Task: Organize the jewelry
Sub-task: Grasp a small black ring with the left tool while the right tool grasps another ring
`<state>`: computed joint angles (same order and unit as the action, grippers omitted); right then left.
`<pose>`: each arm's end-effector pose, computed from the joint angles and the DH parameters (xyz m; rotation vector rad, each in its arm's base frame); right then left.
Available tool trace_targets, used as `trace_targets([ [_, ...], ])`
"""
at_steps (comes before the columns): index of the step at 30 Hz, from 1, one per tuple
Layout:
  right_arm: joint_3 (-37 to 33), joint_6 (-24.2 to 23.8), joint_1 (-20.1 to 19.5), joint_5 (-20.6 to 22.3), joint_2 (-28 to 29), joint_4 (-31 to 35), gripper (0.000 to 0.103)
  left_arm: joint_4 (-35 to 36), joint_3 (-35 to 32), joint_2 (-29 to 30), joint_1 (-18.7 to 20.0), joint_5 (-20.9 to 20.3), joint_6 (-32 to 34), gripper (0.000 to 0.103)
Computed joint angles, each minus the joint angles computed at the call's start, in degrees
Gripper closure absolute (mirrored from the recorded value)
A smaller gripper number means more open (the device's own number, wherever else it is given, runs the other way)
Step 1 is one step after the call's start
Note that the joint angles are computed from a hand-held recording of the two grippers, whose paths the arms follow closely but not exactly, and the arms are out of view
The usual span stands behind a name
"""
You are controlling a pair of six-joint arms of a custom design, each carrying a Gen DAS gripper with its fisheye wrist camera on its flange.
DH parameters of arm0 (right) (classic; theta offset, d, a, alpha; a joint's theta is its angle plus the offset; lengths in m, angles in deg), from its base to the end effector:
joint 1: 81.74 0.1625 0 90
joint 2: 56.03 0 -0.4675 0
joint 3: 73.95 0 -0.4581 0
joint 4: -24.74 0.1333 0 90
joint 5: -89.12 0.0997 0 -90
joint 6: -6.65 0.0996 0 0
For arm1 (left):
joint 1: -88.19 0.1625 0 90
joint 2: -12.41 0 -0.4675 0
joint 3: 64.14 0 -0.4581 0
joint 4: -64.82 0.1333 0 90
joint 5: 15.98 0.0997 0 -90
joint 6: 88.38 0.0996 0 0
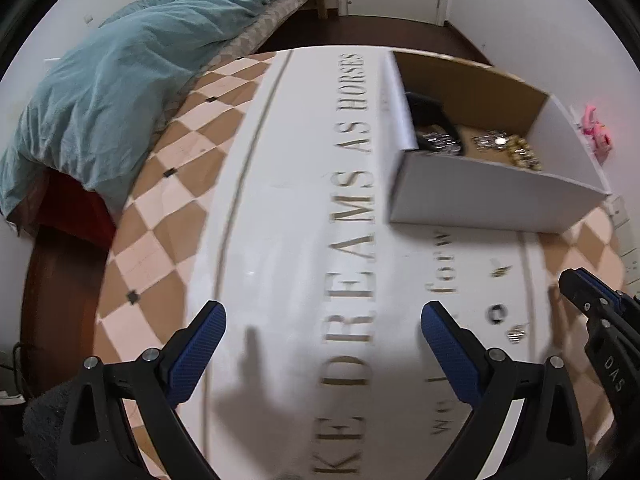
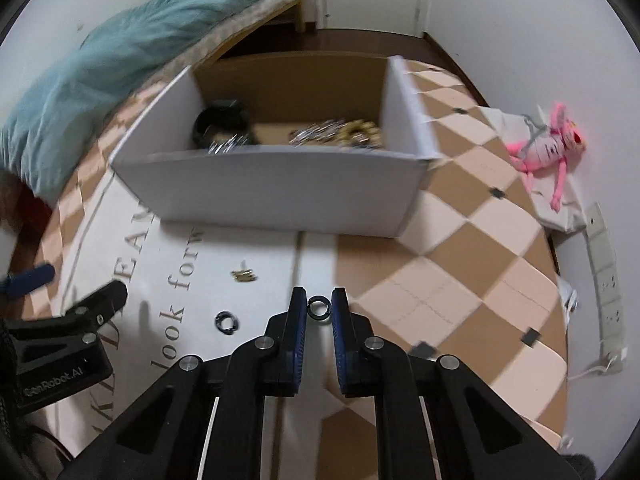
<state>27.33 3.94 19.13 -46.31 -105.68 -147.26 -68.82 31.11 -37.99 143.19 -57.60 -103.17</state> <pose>0.1948 -0.6839 0.1497 0.0124 -2.3157 0.6915 -0.2434 -0.7098 0.1314 0.4204 2.2958 -0.4190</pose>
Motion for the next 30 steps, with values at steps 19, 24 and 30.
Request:
trace_targets([
  [19, 6.1, 6.3, -2.6, -0.5, -6.6, -1.6, 0.09, -2.3, -1.7, 5.1, -1.9, -9.2, 8.1, 0.058],
  [24, 6.0, 6.6, -2.6, -0.5, -6.6, -1.7, 0.09, -3.1, -1.4, 5.2, -2.3, -9.0, 9.4, 0.08],
  [30, 6.1, 6.6, -2.4, -0.7, -6.7, -2.0, 0.09, -4.5, -0.9, 4.9, -2.1, -10.0, 10.0, 0.093],
])
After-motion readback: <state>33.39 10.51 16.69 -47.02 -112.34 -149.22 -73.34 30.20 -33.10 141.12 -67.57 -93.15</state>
